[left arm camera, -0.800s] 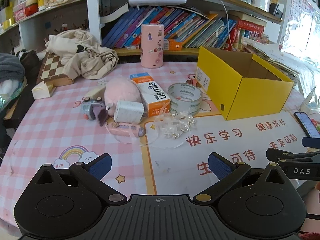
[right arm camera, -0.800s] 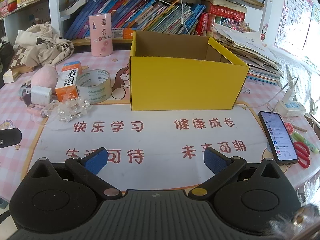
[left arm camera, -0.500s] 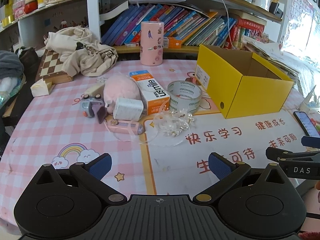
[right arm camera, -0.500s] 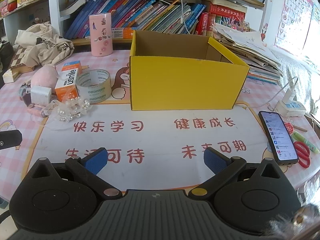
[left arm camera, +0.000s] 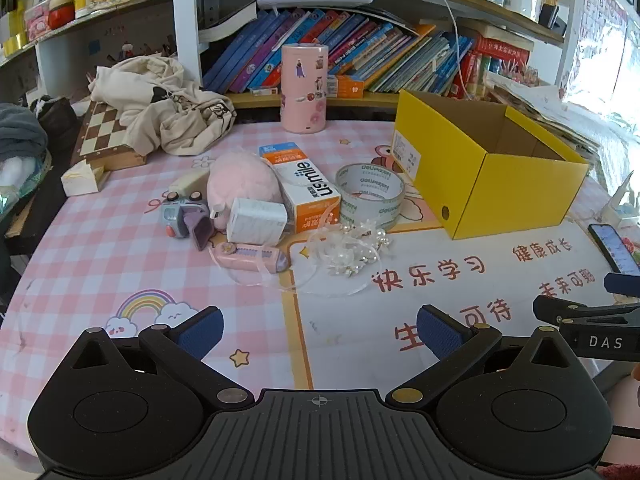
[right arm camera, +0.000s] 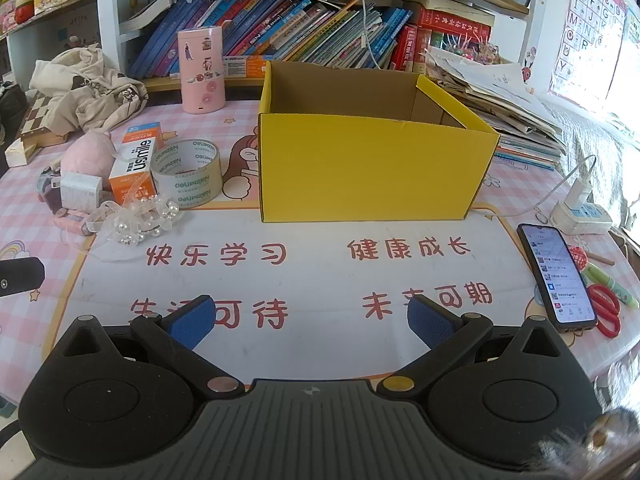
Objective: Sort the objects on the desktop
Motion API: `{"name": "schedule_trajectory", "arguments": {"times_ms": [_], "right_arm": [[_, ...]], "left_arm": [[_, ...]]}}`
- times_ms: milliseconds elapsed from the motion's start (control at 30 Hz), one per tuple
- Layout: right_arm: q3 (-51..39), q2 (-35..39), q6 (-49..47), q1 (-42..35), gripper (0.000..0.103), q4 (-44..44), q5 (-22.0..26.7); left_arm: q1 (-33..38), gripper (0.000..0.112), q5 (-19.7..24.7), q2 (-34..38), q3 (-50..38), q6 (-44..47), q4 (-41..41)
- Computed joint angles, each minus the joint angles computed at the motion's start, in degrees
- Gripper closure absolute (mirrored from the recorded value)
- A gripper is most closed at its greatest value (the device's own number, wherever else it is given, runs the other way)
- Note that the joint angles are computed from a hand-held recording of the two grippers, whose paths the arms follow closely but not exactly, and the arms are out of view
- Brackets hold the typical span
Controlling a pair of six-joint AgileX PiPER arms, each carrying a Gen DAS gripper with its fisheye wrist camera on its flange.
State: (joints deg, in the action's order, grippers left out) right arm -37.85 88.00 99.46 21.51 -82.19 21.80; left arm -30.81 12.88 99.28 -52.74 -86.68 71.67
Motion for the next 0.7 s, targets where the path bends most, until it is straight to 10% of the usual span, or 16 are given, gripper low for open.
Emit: {"name": "schedule_trajectory", "arguments": {"times_ms": [700], "right_arm": [[0.02,0.06,0.27,0.04,0.000,-0.25,-0.06]], "left_arm": [[-0.12,0.009,0.59,0.36,-1.16,5.35,-5.66]]}}
